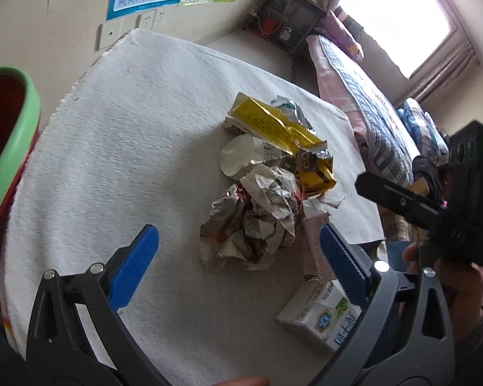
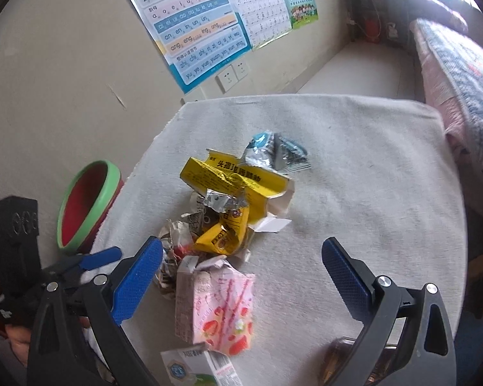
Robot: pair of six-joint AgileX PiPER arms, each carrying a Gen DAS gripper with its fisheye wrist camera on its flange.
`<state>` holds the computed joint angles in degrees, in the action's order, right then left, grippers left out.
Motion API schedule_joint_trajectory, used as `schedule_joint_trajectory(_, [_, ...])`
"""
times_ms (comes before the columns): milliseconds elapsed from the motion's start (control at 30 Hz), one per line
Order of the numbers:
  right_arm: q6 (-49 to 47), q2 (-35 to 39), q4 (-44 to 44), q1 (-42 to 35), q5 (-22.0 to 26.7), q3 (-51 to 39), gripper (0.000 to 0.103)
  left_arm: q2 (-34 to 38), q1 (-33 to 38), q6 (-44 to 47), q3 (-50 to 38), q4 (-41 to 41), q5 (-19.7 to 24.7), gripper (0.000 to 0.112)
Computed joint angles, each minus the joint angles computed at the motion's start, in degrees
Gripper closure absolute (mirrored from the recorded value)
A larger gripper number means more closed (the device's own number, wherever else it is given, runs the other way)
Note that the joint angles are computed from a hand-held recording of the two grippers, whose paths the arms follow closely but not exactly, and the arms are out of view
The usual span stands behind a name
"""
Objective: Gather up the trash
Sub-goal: 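Grasp the crumpled paper with the left tool while the right tool grasps the gold packet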
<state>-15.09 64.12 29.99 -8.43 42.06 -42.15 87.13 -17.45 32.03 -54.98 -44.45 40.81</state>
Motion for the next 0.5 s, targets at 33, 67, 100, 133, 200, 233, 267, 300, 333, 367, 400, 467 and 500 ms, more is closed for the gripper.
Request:
schedule_joint_trajectory(33, [-0.55,0.70,0.89,-0.09,-0.11,-0.05,0.013,0.75,-0.02,0.83,-0.13,-0.58,-0.05,0.015])
schedule_joint_trajectory(67, [-1.29,1.74,2.08,-0.22,-0.20,-0.11,0.015,1.35,-0.09,0.98,-0.28,-0.73,-0.12,0.015])
schedule_joint_trajectory(100, [-1.42,2.46,2.66,-0.29,-0.34,-0.10,0.019,1.94,-0.12,0.97,-0.48,-0.76,-0.08,0.015])
schedule_joint_trajectory(133, [-1.76,3.43,3.50,-0.53,-0.20,-0.15,0.025,2.30,0.13,1.48,-0.44,-1.11,0.03,0.016])
schedule_joint_trajectory(200, [-2.81,5.12,5.32,-0.70,0.22,-0.32,0.031,2.96,0.50,2.23,-0.54,-1.79,0.24,0.016])
schedule_joint_trajectory(233, [-3.13,5.76,5.69,-0.55,0.15,-0.42,0.033,3.28,0.58,2.60,-0.59,-2.14,0.22,0.016])
schedule_joint_trajectory(267, [-3.78,6.59,6.46,-0.43,0.11,-0.42,0.034,3.65,0.60,2.93,-0.71,-2.41,0.27,0.016])
schedule_joint_trajectory(300, [-4.48,7.19,7.29,-0.46,0.09,-0.33,0.037,4.17,0.63,3.48,-0.87,-2.82,0.43,0.016])
schedule_joint_trajectory(333, [-5.21,7.71,8.15,-0.50,0.02,-0.23,0.038,4.63,0.52,3.67,-1.13,-2.97,0.58,0.017])
schedule_joint_trajectory(367, [-6.07,8.48,9.31,-0.57,0.04,-0.23,0.039,5.03,0.30,3.63,-1.44,-2.90,0.76,0.017])
schedule_joint_trajectory(400, [-6.52,9.07,9.90,-0.72,0.13,-0.36,0.041,5.50,0.01,3.72,-1.64,-2.85,0.75,0.018])
schedule_joint_trajectory(467, [-7.43,9.85,10.88,-0.94,0.00,-0.59,0.049,6.33,-0.56,3.81,-2.22,-2.75,0.86,0.028])
schedule_joint_trajectory(500, [-8.00,10.07,11.36,-1.23,0.01,-0.67,0.052,6.61,-0.61,3.91,-2.39,-2.71,1.05,0.031])
